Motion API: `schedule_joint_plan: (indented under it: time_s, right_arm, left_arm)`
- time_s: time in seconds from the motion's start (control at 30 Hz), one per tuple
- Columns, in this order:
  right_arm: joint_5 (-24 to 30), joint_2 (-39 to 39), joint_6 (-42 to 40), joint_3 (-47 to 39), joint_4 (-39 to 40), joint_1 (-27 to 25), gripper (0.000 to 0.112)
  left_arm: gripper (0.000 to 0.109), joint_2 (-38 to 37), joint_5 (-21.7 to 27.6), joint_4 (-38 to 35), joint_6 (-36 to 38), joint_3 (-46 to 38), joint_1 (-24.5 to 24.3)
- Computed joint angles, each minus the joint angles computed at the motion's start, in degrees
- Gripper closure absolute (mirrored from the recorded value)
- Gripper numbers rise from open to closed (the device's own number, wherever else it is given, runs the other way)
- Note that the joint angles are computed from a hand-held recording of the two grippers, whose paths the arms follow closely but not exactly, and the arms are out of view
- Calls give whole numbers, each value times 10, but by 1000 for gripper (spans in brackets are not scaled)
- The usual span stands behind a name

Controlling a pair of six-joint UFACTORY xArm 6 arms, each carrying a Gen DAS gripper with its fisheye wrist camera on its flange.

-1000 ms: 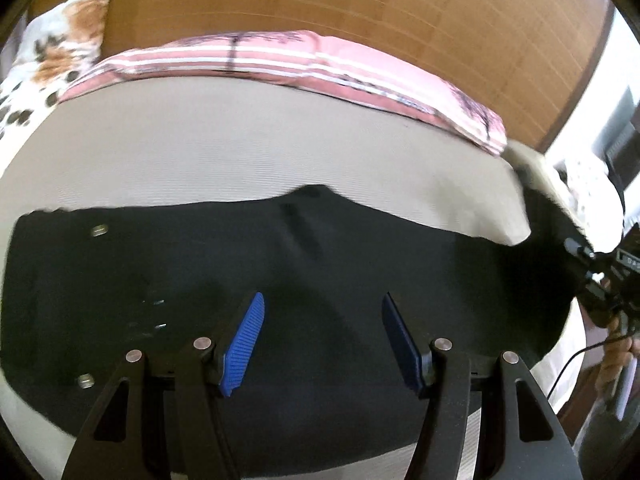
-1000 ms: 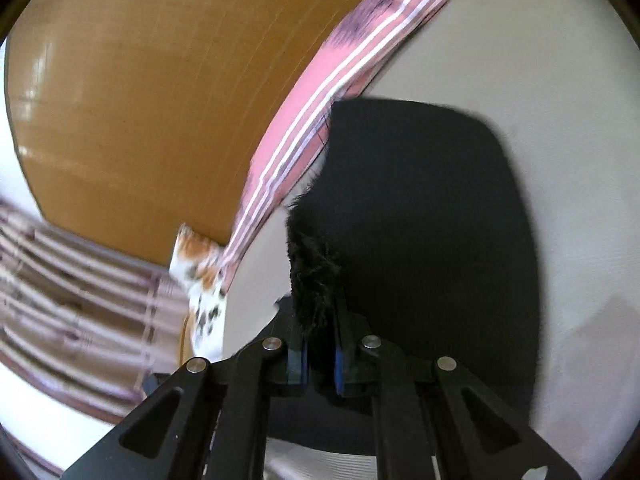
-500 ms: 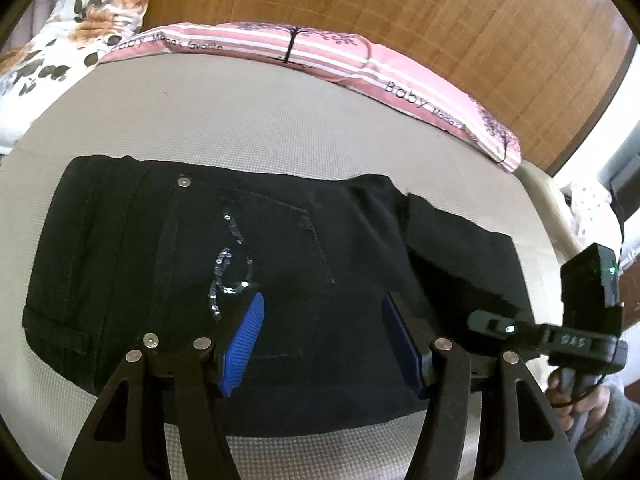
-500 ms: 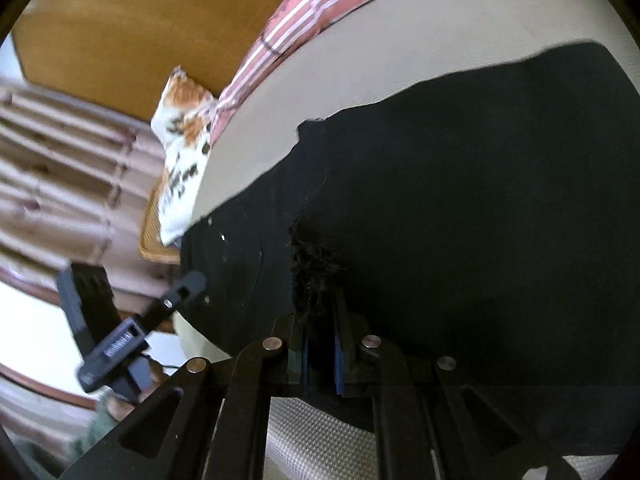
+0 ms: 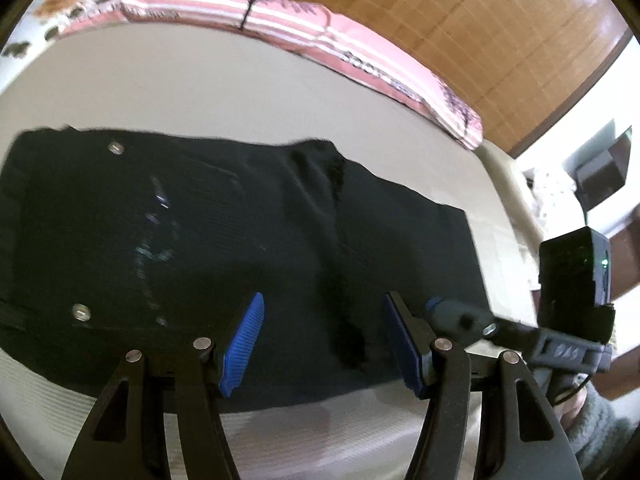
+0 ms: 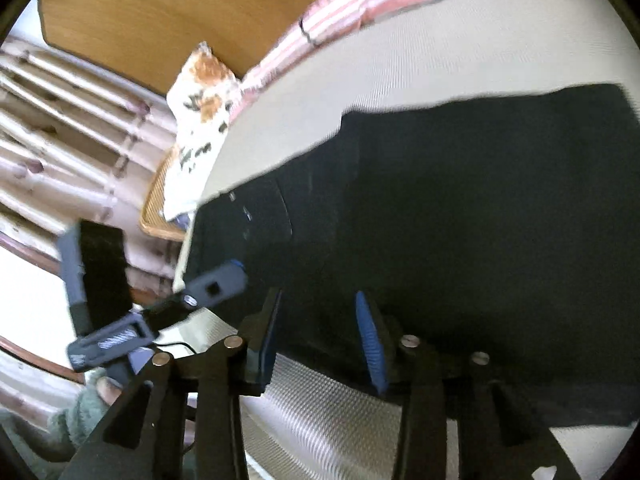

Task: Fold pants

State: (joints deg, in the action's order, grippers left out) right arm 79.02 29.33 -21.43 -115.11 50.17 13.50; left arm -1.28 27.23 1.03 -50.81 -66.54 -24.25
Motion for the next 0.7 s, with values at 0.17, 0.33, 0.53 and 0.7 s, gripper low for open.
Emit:
schedule_joint_plan:
  time_s: [0.17, 0.33, 0.53, 0.7]
  right_arm:
    - [-39, -41, 23, 56, 17, -42, 65]
    - [-62, -67, 34, 102, 27, -70, 65]
    - [-68, -63, 45, 109, 31, -77, 65]
    - [-68, -59, 51, 111, 31, -80, 65]
  left_arm:
    - [46, 34, -7, -198, 136, -22, -3]
    - [47, 61, 9, -342, 220, -40, 0]
    - [48, 72, 23, -389, 240, -46, 0]
    - [48, 91, 32, -416, 259, -67, -5]
